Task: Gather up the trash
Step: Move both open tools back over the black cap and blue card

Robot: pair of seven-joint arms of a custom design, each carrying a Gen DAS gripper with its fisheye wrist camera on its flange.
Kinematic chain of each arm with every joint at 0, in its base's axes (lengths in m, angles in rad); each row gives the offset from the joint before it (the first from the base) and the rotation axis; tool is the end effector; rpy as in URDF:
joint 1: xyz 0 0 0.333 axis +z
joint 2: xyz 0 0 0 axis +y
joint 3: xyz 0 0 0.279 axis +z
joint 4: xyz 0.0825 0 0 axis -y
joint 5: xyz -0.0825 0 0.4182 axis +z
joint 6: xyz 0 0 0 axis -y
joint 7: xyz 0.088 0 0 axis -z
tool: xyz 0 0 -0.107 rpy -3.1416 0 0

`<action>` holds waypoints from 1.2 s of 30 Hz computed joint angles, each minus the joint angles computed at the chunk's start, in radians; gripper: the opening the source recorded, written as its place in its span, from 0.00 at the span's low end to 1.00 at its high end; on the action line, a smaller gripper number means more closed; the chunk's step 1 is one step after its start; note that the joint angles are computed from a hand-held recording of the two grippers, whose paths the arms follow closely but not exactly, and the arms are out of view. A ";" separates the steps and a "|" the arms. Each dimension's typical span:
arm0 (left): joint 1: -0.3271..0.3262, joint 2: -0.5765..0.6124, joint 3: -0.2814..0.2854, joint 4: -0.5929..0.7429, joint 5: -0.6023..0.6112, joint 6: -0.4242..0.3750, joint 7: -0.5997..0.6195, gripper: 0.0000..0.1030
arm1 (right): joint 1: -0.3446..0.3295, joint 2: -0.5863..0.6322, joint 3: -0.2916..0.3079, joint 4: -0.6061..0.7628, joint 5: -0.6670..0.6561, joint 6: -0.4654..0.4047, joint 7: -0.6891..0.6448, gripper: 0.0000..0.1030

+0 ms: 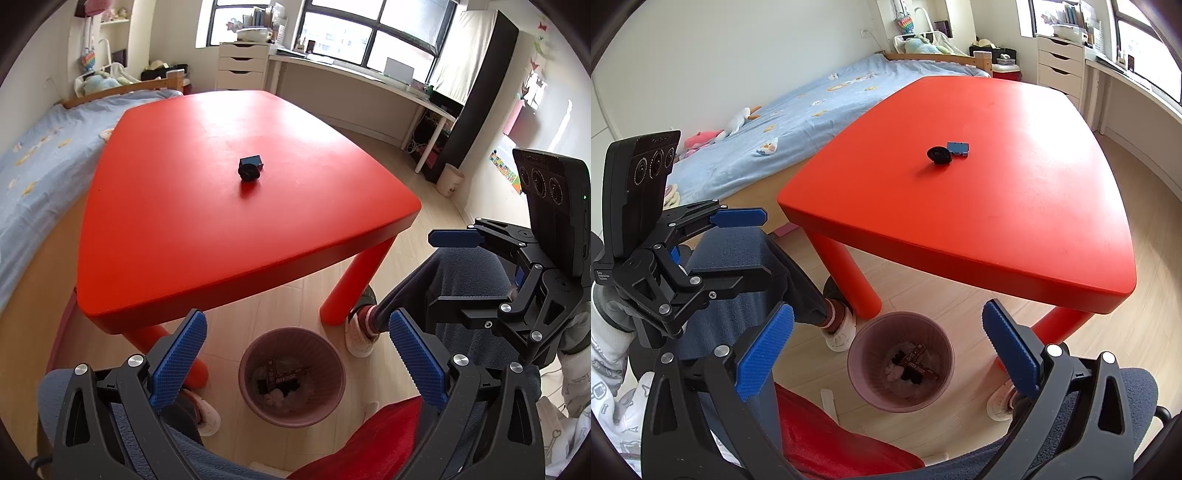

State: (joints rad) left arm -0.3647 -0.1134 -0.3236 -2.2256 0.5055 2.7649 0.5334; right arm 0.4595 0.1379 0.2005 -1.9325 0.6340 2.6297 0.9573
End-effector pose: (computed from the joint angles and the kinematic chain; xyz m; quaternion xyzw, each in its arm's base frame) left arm 0.4365 -0.3889 0.4344 -0.6373 0.6854 -0.3169 0.1538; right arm 0.5289 0.3876 0.4233 -0.8665 0.3554 -0.0105 0.3504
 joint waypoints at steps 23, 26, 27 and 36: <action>0.019 0.046 0.020 0.069 0.014 0.001 0.049 0.93 | -0.010 0.081 -0.010 0.164 -0.075 -0.018 0.131 0.97; 0.023 0.067 0.028 0.099 0.010 -0.007 0.075 0.93 | -0.004 0.125 -0.020 0.237 -0.132 -0.045 0.179 0.97; 0.025 0.073 0.031 0.110 0.012 -0.009 0.085 0.93 | 0.000 0.140 -0.025 0.262 -0.157 -0.050 0.204 0.97; 0.031 0.159 0.054 0.231 0.014 -0.046 0.174 0.93 | 0.017 0.386 -0.040 0.636 -0.274 -0.170 0.328 0.97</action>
State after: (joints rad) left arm -0.3334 0.0458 -0.2694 -1.9950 0.5198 2.7186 0.7078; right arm 0.4764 0.5240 0.1607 -1.2962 0.3602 2.4593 1.2850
